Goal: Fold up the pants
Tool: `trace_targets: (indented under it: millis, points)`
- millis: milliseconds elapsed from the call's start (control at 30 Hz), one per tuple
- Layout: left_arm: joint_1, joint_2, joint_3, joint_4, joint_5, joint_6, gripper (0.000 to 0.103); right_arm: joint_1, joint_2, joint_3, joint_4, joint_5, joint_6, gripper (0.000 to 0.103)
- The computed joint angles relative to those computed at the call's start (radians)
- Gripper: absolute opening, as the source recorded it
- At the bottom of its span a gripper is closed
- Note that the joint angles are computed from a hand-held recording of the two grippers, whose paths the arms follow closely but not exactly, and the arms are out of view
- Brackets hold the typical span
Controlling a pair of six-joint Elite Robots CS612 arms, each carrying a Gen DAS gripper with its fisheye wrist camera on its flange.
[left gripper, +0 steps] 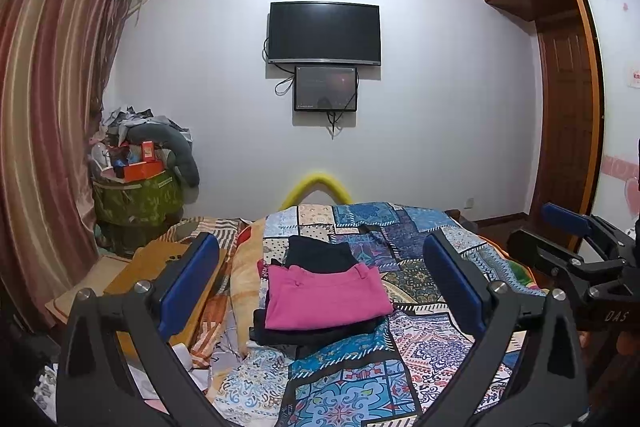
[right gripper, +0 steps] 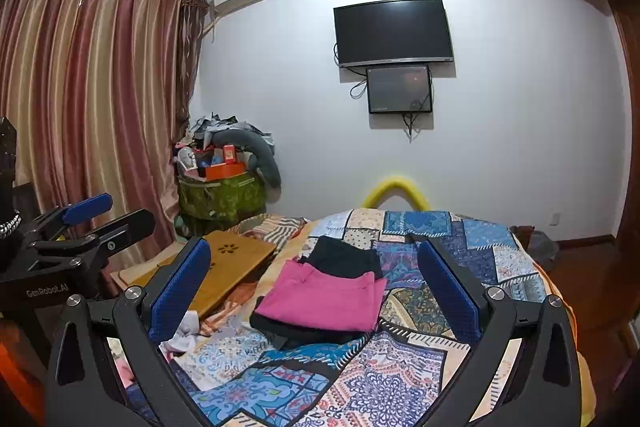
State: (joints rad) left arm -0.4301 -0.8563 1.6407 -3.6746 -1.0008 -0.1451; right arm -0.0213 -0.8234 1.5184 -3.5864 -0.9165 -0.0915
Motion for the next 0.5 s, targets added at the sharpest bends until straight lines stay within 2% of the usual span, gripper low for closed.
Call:
trace_targets:
  millis: [500]
  points:
    - [0.009,-0.007,0.009,0.012,-0.045,-0.031,0.103,0.001,-0.001,-0.004,0.008,-0.002,0.003,0.103]
